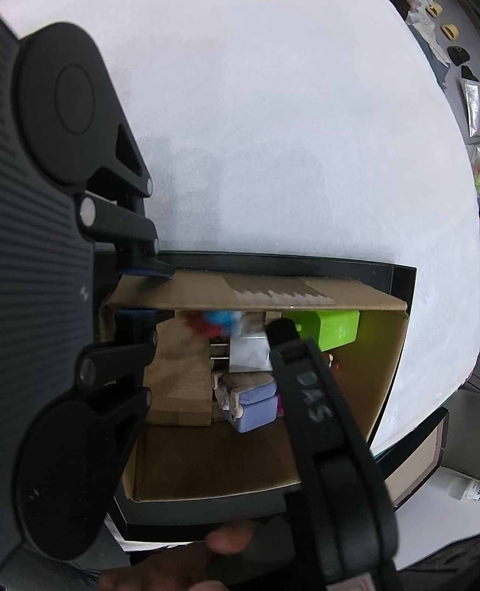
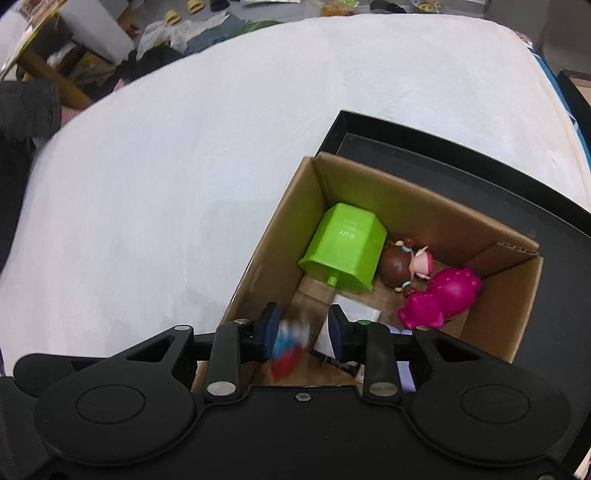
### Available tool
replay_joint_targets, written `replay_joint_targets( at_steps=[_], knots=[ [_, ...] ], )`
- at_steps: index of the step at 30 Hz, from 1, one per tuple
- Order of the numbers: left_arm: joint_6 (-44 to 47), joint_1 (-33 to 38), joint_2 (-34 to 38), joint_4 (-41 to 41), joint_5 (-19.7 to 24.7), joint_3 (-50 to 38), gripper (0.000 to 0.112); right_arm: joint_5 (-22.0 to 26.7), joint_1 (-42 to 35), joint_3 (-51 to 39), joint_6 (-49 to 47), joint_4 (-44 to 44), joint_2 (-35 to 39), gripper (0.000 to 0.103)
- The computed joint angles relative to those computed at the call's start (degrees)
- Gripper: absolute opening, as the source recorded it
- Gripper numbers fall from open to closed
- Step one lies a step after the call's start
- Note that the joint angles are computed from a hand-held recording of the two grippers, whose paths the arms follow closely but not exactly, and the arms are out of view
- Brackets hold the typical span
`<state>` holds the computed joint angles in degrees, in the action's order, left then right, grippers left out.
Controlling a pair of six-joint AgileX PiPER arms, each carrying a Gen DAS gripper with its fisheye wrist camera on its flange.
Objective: Organize rigid objects
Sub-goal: 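Lower the figurine into the box and open the right gripper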
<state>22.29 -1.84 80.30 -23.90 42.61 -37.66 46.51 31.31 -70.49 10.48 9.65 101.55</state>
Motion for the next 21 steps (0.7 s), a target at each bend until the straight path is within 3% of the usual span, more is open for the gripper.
replay_joint_targets(
  at_steps=[10,13,21],
  knots=[
    [-1.0,-0.4,-0.3,1.1,-0.1,-0.1,0.015,1.5,-2.3,3.7,-2.2,-0.2,-7.0,0.030],
    [-1.6,-1.0,-0.8,1.4,-0.2,0.0,0.015,2.0,-2.4,4.9,-1.1,-1.8,-8.9,0.042],
    [-3.0,-2.2,-2.0,2.5,-0.8,0.5,0.015,2.2,-5.1,10.2,-3.6,-0.3,-16.2,0.043]
  ],
)
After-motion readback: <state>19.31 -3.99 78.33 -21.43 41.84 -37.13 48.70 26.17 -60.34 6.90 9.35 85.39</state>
